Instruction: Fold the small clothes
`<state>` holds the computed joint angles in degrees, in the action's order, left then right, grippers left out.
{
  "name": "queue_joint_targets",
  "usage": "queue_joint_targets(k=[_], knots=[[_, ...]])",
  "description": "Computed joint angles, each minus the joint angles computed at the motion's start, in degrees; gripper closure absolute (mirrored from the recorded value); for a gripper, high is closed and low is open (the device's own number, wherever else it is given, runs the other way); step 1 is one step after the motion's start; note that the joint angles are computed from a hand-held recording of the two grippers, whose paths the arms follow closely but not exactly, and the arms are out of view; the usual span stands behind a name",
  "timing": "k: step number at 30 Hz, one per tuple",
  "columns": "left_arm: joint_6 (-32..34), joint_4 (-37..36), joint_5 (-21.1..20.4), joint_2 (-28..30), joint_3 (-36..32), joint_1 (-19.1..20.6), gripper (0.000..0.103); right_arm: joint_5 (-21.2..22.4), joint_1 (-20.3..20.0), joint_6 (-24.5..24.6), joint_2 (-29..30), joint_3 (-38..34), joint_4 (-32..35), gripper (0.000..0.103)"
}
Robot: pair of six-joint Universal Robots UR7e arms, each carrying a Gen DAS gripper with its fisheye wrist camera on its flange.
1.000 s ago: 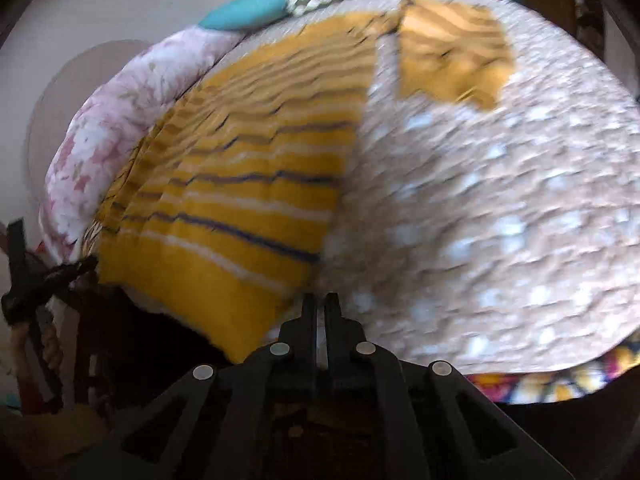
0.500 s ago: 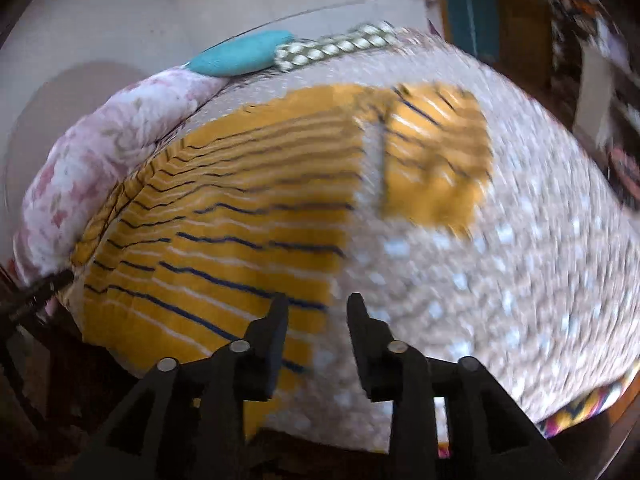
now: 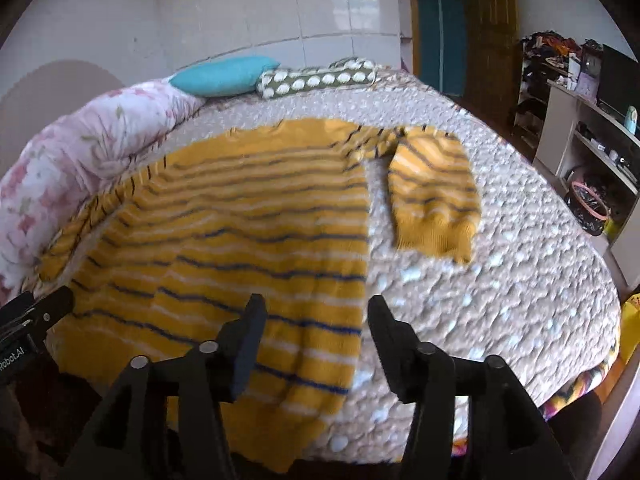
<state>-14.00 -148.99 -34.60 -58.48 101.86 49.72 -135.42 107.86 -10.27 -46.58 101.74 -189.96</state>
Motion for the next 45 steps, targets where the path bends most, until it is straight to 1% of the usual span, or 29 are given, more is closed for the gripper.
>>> queue_joint_targets(k=[3, 7, 9, 12, 16, 28, 45], knots=[[-0.2, 1.7, -0.5, 0.4, -0.2, 0.1, 0.019, 0.1, -0.3, 0.9, 0.2, 0.1, 2.4, 0.043], [-2.2, 4.2, -1.2, 0.5, -0.7, 0.8, 0.019, -0.4, -0.5, 0.7, 0.6, 0.3, 1.8, 0.043], [-4.4, 7.1, -1.8, 0.6, -1.5, 1.4, 0.019, -0.4, -0.8, 1.1, 0.4, 0.4, 2.1, 0.043], [-7.7, 11.4, -3.1, 0.9, -2.8, 2.4, 0.019, -0.7, -1.3, 2.9, 0.4, 0.2, 4.3, 0.043], [-9.8, 14.2, -4.5, 1.0, -3.5, 3.3, 0.019, -0.4, -1.9, 5.3, 0.3, 0.1, 7.1, 0.043], [-9.5, 13.9, -4.6, 0.9, -3.1, 2.9, 0.019, -0.2, -2.2, 5.8, 0.4, 0.2, 8.5, 0.043], [-9.6, 13.8, -4.6, 1.0, -3.1, 2.8, 0.019, 0.0, -2.7, 5.9, 0.1, 0.4, 8.5, 0.042]])
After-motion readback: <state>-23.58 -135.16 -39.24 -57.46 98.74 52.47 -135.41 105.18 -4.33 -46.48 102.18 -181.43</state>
